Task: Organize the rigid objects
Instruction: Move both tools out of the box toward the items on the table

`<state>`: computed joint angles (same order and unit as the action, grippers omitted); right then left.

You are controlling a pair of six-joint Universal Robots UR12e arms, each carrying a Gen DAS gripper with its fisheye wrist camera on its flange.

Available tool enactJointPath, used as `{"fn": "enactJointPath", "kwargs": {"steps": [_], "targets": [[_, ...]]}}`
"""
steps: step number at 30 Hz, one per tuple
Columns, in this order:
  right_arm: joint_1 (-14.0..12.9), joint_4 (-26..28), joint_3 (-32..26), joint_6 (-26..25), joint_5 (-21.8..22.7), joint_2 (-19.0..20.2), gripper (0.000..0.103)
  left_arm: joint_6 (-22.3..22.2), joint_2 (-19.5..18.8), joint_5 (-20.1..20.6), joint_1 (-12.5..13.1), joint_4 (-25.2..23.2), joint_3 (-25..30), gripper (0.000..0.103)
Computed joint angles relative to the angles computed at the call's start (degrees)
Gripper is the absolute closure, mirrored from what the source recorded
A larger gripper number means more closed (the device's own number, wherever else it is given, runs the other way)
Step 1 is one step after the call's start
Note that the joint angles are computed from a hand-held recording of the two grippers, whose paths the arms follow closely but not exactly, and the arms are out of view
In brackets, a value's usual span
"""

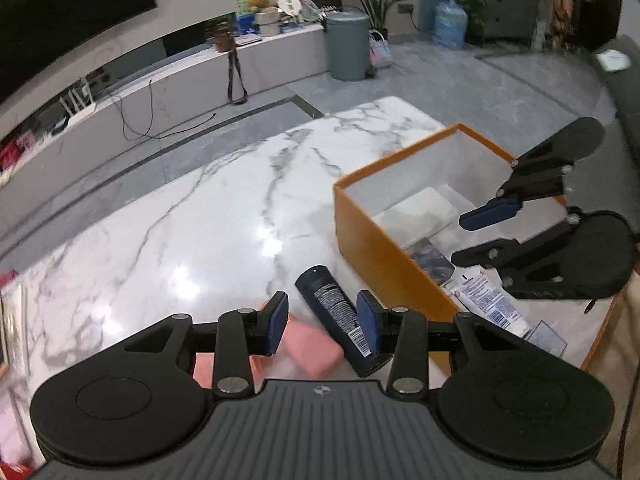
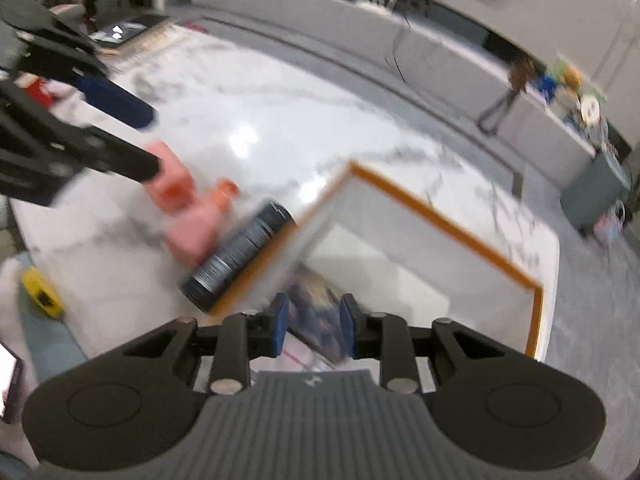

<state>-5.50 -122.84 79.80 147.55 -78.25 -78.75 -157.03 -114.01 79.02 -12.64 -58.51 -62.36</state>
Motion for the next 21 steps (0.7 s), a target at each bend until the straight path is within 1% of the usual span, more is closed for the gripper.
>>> {"fn": "enactJointPath", "kwargs": {"steps": [1, 2, 4, 5, 7, 8, 10, 12, 13, 15, 17, 18, 20, 21], "targets": [[0.47, 0.06, -0.37, -0.61, 0.00, -0.16, 0.068, -0.44, 0.16, -0.76, 0.48, -0.62, -0.12, 0.055], [1.08, -0.05, -0.66, -0.96, -0.35, -0.14, 0.066, -0.51, 0.33, -0.93, 0.87, -1.28, -0.28, 0.055], [2.35, 0.94, -1.83, -1.53, -0.21, 0.08, 0.064, 0.84, 0.74, -0.78, 1.47, -1.61, -1.06, 0.055], [2.98, 1.86, -2.54, -1.64, -0.15, 0.29, 0.063, 1.34, 1.20, -0.20, 1.70, -0.55, -2.05, 0.055], [4.60, 3.54, -3.73, -1.58, -1.00, 1.12, 0.058, 3.35, 1.91, 0.68, 2.28, 2.24, -4.18, 0.055], [5.34, 4.49, -4.30, -1.93, -1.39, 1.54, 0.058, 4.44, 2.11, 1.11, 2.52, 2.81, -4.93, 0.055], [6.99, 5.20, -4.92, -2.61, -2.92, 2.47, 0.058, 9.04, 2.45, 2.66, 2.85, 3.63, -6.36, 0.055], [8.22, 5.53, -5.36, -2.33, -3.97, 3.49, 0.058, 14.92, 2.77, 4.57, 3.05, 5.62, -8.21, 0.055], [8.86, 5.56, -5.48, -1.91, -4.80, 4.03, 0.058, 16.53, 2.79, 5.24, 3.15, 5.81, -8.73, 0.053], [9.89, 6.41, -6.22, -0.35, -6.90, 5.23, 0.058, 19.14, 2.56, 4.89, 3.63, 3.95, -8.68, 0.053], [10.50, 8.03, -7.06, 1.64, -8.10, 6.45, 0.057, 19.35, 2.52, 3.28, 4.27, 1.63, -8.65, 0.050], [10.74, 8.79, -7.35, 2.44, -8.64, 6.86, 0.057, 19.63, 2.39, 1.51, 4.70, -1.28, -7.97, 0.050], [11.26, 10.02, -7.84, 3.42, -10.15, 7.62, 0.056, 22.12, 1.91, -2.48, 5.68, -9.77, -5.79, 0.049], [11.34, 10.34, -7.90, 3.58, -10.52, 7.86, 0.056, 23.74, 1.96, -4.28, 6.00, -12.34, -5.46, 0.048]]}}
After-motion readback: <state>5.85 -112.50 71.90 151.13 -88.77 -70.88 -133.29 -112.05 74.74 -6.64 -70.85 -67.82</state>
